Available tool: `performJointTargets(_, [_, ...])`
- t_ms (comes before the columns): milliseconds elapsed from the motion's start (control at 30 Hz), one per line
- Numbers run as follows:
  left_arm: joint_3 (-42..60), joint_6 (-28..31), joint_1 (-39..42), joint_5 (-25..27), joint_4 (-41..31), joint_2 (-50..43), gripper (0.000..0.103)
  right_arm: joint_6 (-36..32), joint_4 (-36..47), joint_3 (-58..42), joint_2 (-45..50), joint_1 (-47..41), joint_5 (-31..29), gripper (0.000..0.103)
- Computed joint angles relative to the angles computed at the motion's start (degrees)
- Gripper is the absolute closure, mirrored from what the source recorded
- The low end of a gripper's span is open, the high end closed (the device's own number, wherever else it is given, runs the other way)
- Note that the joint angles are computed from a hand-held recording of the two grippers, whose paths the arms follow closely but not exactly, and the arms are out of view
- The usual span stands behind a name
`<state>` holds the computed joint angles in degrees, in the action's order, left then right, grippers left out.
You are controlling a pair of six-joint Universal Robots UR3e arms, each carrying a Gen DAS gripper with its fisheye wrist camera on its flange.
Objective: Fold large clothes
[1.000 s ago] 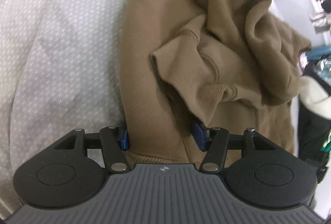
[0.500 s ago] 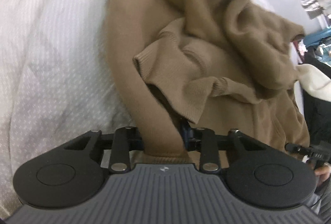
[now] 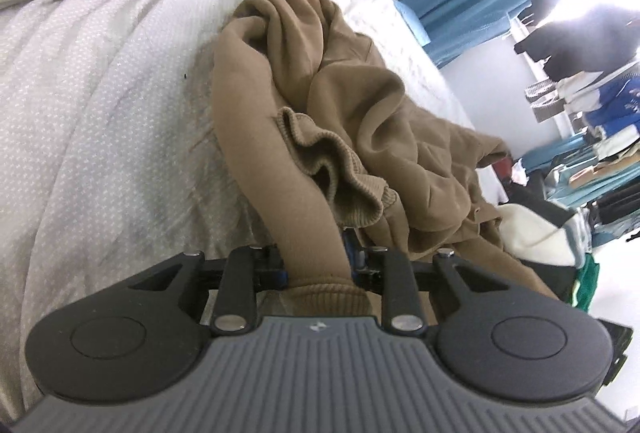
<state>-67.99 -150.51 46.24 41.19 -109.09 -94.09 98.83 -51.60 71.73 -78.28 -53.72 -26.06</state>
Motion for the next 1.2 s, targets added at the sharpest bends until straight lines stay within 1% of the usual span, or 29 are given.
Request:
performJointTargets(33, [0.86, 1.86, 1.21, -0.8, -3.13, 0.34, 0.076, -2.12, 2.13, 0.52, -0.8, -1.08, 0.32, 0.093])
performJointTargets(67, [1.9, 4.57, 2.69, -1.67, -6.99, 0.83, 0.076, -4.18, 2.41, 2.65, -2.69, -1.78, 0.7, 0.093])
performJointTargets(100, [3.05, 6.57, 3.98, -2.15, -10.34, 1.12, 0.076, -7.26, 5.6, 3.06, -3.32, -2.75, 0.65, 0.093])
performJointTargets(133, [5.08, 9.58, 6.06, -2.33, -15.32, 0.87, 0.077, -9.79, 9.17, 1.61, -2.48, -4.26, -0.13, 0.093])
performJointTargets(167, [5.06, 10.72, 6.83, -2.58, -17.53, 1.57, 0.077, -10.6, 9.95, 2.55, -3.82, -5.06, -0.29, 0.094])
performJointTargets(233, [7.04, 15.58, 9.91, -2.75, -25.28, 2.98, 0.077, -13.81, 14.18, 3.42, -5.66, -6.38, 0.19, 0.094])
performJointTargets(300, [10.8, 21.68, 13.63, -2.96, -34.92, 3.13, 0.077, -18.59, 21.13, 2.01, -6.88, -8.66, -0.56, 0.094])
performJointTargets(367, [16.28, 29.95, 18.68, -2.39, -47.27, 2.82, 0.077, -24.46, 29.23, 0.1, -7.9, -11.98, -2.42, 0.094])
performJointTargets(433, [22.06, 38.3, 24.58, -0.27, -60.03, 2.13, 0.077, -27.72, 34.4, 0.18, -9.91, -14.09, -3.43, 0.094])
performJointTargets(500, [27.88, 47.07, 31.83, 3.64, -72.41, 1.19, 0.077, -33.17, 41.84, 0.39, -12.01, -18.4, -5.94, 0.094])
performJointTargets(567, [31.43, 54.79, 39.39, 8.3, -82.06, 0.46, 0.077, -37.23, 47.54, 1.95, -14.36, -22.37, -8.11, 0.094])
performJointTargets(600, [32.47, 57.05, 42.38, 10.26, -85.03, 0.23, 0.077, -38.7, 50.12, 2.81, -15.51, -24.8, -9.62, 0.094])
performJointTargets(667, [34.44, 60.78, 46.74, 13.03, -89.15, -0.4, 0.077, -39.7, 53.28, 4.5, -17.85, -28.02, -11.39, 0.094])
performJointTargets(733, [34.71, 64.41, 49.3, 14.46, -90.43, 0.28, 0.077, -39.2, 54.13, 5.43, -19.07, -28.66, -11.47, 0.094])
performJointTargets(800, [33.41, 66.1, 50.58, 13.45, -90.96, 0.69, 0.08, -36.63, 52.69, 5.57, -19.46, -26.9, -9.08, 0.094])
performJointTargets(867, [36.64, 66.88, 49.95, 10.35, -93.34, -1.82, 0.081, -31.98, 50.09, 5.39, -19.07, -24.33, -5.57, 0.094])
performJointTargets(900, [39.02, 66.35, 47.61, 8.21, -93.99, -4.17, 0.081, -28.33, 47.41, 5.22, -18.38, -21.96, -2.73, 0.094])
performJointTargets(933, [38.99, 65.37, 45.03, 5.98, -93.24, -5.3, 0.082, -26.56, 45.66, 5.6, -18.38, -20.93, -1.3, 0.094])
performJointTargets(1000, [34.03, 59.8, 41.59, 2.75, -87.08, -3.38, 0.083, -21.94, 39.05, 7.1, -19.07, -17.32, 2.85, 0.094])
performJointTargets(1067, [28.32, 57.28, 39.4, 1.78, -80.23, -0.61, 0.084, -15.55, 32.08, 8.95, -19.77, -14.54, 5.39, 0.094])
performJointTargets(1100, [26.85, 55.15, 38.38, 1.32, -78.37, -0.3, 0.085, -12.04, 27.97, 9.96, -20.05, -13.01, 6.2, 0.094])
performJointTargets(1167, [24.97, 52.46, 37.06, 0.6, -76.43, -0.49, 0.088, -4.89, 18.86, 13.34, -21.74, -10.48, 7.53, 0.094])
performJointTargets(1200, [24.57, 51.11, 36.35, -0.28, -75.45, -0.42, 0.088, -0.77, 14.15, 15.13, -22.49, -9.4, 8.39, 0.094])
